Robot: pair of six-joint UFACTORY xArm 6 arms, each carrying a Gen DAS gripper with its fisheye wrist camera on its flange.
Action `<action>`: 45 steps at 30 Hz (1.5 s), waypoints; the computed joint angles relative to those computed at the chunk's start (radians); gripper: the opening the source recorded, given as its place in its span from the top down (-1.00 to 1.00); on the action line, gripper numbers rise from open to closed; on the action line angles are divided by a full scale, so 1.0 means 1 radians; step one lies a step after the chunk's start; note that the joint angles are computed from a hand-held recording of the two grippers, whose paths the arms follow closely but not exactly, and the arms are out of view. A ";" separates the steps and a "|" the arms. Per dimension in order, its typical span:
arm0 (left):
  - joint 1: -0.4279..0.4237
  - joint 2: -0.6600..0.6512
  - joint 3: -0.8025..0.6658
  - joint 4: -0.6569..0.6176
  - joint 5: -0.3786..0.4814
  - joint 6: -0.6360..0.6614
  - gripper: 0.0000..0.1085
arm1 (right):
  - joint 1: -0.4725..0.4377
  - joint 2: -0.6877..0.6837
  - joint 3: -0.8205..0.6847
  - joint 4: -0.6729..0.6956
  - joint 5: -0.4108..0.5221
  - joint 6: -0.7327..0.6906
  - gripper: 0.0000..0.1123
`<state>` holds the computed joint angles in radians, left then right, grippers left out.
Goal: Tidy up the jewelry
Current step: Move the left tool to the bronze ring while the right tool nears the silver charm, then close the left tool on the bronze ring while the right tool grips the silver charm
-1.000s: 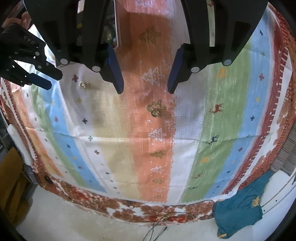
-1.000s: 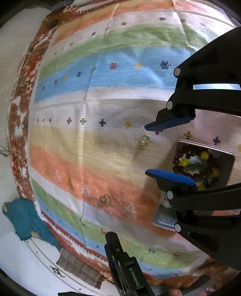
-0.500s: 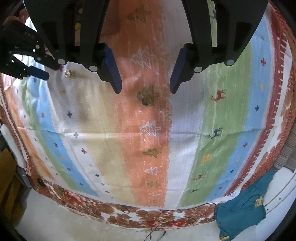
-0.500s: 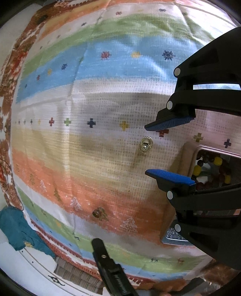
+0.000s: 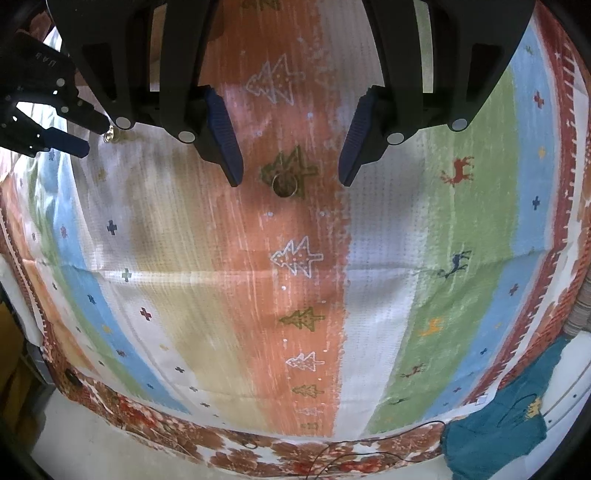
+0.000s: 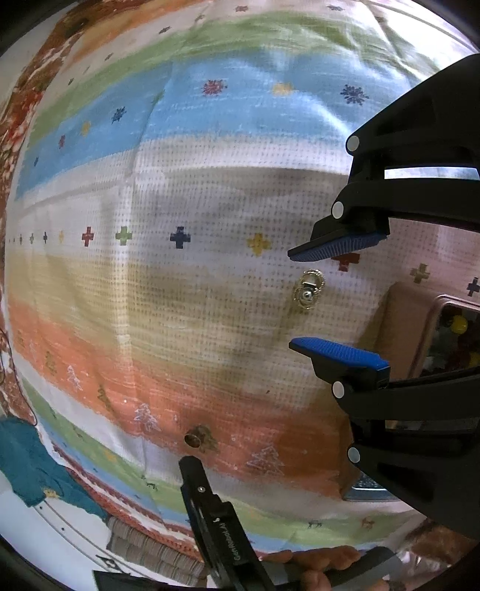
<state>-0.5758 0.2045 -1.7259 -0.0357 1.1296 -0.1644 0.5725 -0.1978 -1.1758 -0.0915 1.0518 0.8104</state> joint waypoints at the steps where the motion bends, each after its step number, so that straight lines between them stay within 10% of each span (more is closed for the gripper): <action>1: 0.000 0.006 -0.004 0.000 0.002 0.000 0.01 | 0.000 0.010 -0.006 0.002 0.003 -0.005 0.24; 26: -0.013 0.070 -0.002 0.023 -0.021 0.028 0.36 | -0.029 0.093 -0.067 0.070 0.063 -0.078 0.62; 30: -0.018 0.058 0.020 0.065 -0.034 0.019 0.67 | -0.022 0.103 -0.071 0.053 0.065 -0.083 0.64; 45: -0.020 0.051 0.011 0.050 -0.046 0.017 0.67 | -0.017 0.066 -0.045 0.018 0.008 -0.079 0.82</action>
